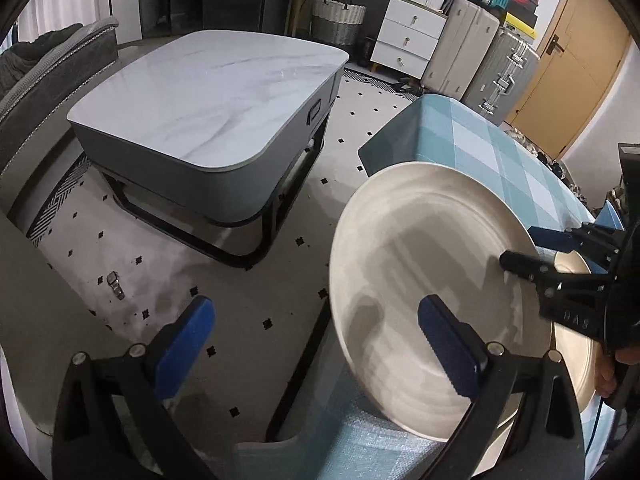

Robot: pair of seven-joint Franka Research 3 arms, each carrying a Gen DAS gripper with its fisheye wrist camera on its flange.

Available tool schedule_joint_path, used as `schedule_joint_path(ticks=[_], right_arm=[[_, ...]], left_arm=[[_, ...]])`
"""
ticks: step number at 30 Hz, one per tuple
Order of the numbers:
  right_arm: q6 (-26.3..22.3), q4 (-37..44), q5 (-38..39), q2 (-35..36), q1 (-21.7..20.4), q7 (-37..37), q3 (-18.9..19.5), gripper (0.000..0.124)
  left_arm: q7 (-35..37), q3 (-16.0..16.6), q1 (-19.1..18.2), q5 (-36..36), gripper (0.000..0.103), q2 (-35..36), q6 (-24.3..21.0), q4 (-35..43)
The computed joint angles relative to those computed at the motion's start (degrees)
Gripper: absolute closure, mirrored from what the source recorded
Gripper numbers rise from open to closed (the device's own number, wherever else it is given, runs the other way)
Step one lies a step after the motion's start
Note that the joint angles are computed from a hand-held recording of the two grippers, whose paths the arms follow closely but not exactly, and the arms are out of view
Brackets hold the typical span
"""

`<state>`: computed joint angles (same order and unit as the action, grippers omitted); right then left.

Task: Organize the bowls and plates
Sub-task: 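Lift the cream plate with the left gripper, tilting it upright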

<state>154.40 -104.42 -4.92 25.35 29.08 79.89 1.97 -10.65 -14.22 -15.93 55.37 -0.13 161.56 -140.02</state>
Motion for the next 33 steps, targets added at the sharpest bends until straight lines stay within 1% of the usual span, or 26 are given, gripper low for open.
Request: schedule_joint_path(ticks=[2,3,5,6,7,8,9,10,11,12,14,16,18,20,24,25,29,31,33], right_arm=[[-1.26,0.71,1.42,0.21,-0.63,0.03,0.45,0.081],[-1.29,0.79,1.76,0.27,-0.84,-0.23,0.62,0.087],[-0.97,0.51,1.67,0.18,-0.76,-0.75,0.65,0.092],[-0.71,0.32,1.07,0.09,-0.37,-0.65,0.35,0.098],[-0.48,0.11,0.64,-0.01,-0.11,-0.74,0.25,0.102],[-0.13,-0.09,-0.56,-0.07,0.68,0.05,-0.47,0.102],[0.17,-0.28,-1.47,-0.15,1.2,0.68,-0.95,0.102],[0.34,-0.66,-1.59,-0.44,1.21,0.8,-0.83,0.103],[0.32,-0.83,-1.05,-0.58,0.79,0.53,-0.38,0.103],[0.19,-0.92,-0.7,-0.71,0.56,0.51,-0.18,0.104],[-0.32,-0.67,0.02,-0.76,0.17,0.68,0.09,0.107],[-0.64,-0.69,0.49,-0.96,-0.03,0.86,0.27,0.108],[-0.52,-0.9,0.0,-1.08,0.4,1.41,0.1,0.108],[-0.51,-1.13,0.06,-1.27,0.33,0.94,0.48,0.108],[-0.76,-0.88,0.6,-1.19,0.23,1.46,0.65,0.11],[-0.78,-0.78,0.86,-1.14,0.12,1.51,0.71,0.112],[-1.7,-0.12,2.56,-1.07,-0.41,1.39,1.29,0.114],[-1.82,-0.08,2.42,-1.12,-0.24,1.53,1.17,0.114],[-2.09,0.05,2.38,-1.27,-0.13,1.89,1.06,0.114]], left_arm=[[-0.52,0.03,-0.02,0.31,0.005,0.2,0.17,0.1],[-1.15,0.14,0.05,1.14,0.009,0.21,0.8,-0.03],[-0.76,0.25,0.13,0.68,0.015,0.34,1.6,-0.33],[0.13,0.32,0.19,-0.09,0.017,0.34,2.28,-0.6],[-1.3,0.47,0.32,1.47,0.021,0.11,3.17,-0.92],[-3.12,0.49,0.4,3.28,0.031,0.14,3.64,-0.94],[-3.49,0.54,0.5,3.52,0.041,0.09,4.1,-1.16],[-3.59,0.62,0.63,3.3,0.047,0.11,4.69,-1.39],[-4.9,0.87,0.94,4.64,0.058,0.23,6.18,-1.66],[-5.57,1.11,1.23,5.64,0.064,0.39,7.66,-1.83],[-8.54,1.52,1.66,9.41,0.071,0.62,9.89,-1.85],[-9.24,1.42,1.69,10.56,0.076,0.18,9.8,-2.01],[-10.33,1.36,1.84,12.18,0.088,0.16,10.46,-1.89],[-10.26,1.24,1.89,12.46,0.092,0.06,10.78,-1.94],[-7.49,0.97,1.88,9.08,0.092,-0.38,10.46,-2.43],[-5.49,0.84,1.79,7.02,0.092,-0.61,10.18,-2.68],[-0.22,0.31,1.58,1.28,0.092,-1.28,8.65,-3.1],[1.49,0.22,1.63,-1.01,0.092,-1.6,8.36,-3.34],[1.36,0.09,1.88,-1.35,0.093,-1.9,8.52,-3.54]])
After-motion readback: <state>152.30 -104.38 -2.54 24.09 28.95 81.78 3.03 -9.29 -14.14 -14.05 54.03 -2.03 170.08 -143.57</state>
